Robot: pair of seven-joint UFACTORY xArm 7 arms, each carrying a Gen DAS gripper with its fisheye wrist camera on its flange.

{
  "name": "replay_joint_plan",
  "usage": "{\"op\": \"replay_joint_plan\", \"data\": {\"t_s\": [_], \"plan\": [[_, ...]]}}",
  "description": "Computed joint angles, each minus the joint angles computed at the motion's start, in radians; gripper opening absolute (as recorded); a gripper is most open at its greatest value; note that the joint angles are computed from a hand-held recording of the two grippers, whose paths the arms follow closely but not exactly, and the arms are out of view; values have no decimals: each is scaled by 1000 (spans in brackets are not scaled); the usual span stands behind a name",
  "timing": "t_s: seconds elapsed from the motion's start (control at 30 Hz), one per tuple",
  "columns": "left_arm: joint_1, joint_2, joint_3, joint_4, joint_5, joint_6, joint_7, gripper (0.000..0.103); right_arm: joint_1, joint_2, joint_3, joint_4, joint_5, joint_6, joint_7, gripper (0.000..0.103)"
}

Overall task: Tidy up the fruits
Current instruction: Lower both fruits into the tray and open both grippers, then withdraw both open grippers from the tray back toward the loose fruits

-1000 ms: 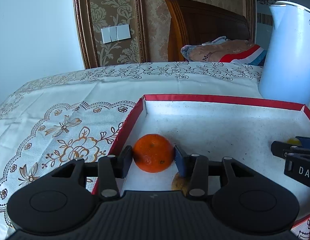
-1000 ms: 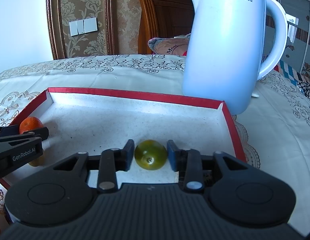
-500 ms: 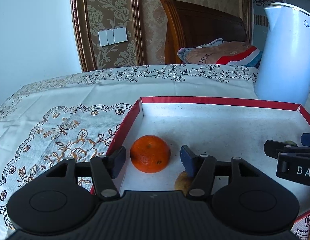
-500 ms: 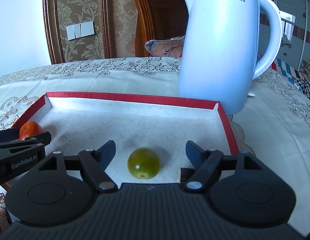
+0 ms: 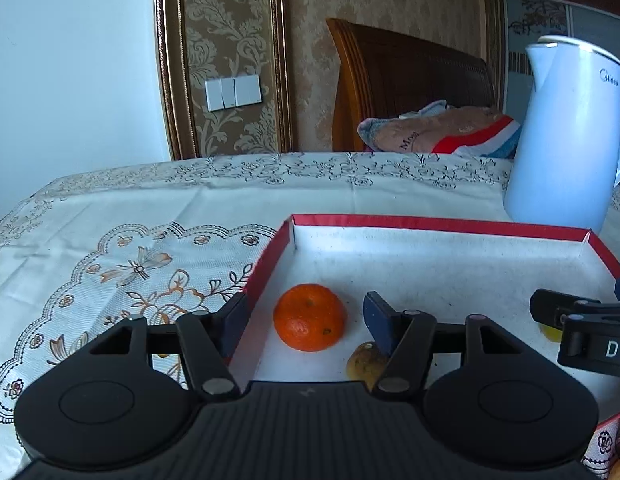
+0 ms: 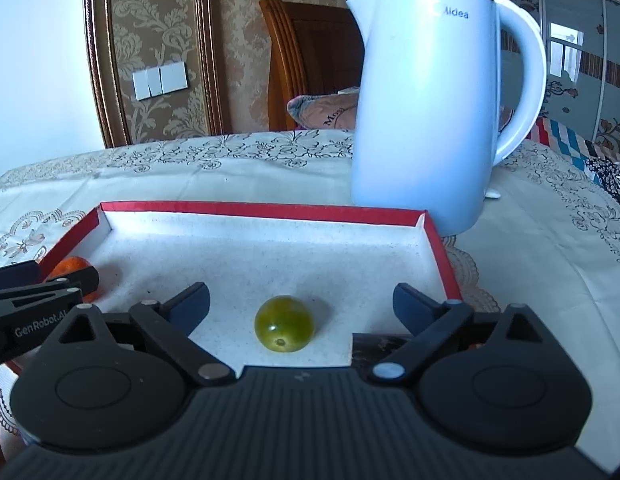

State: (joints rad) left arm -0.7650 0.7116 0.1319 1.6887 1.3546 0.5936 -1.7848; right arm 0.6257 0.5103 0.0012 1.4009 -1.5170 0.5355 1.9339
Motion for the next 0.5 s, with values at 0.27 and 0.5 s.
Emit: {"op": "replay_joint_plan", "data": {"t_s": [0.27,0.5], "plan": [[-3,-40,-7,-51,42,15,-54,63,-5,-24,11,-38,-41,0,59,100],[-4,-96,-36,-124,129,46,-133,63,-11,-50,28,-75,-89,21,114,101]]}}
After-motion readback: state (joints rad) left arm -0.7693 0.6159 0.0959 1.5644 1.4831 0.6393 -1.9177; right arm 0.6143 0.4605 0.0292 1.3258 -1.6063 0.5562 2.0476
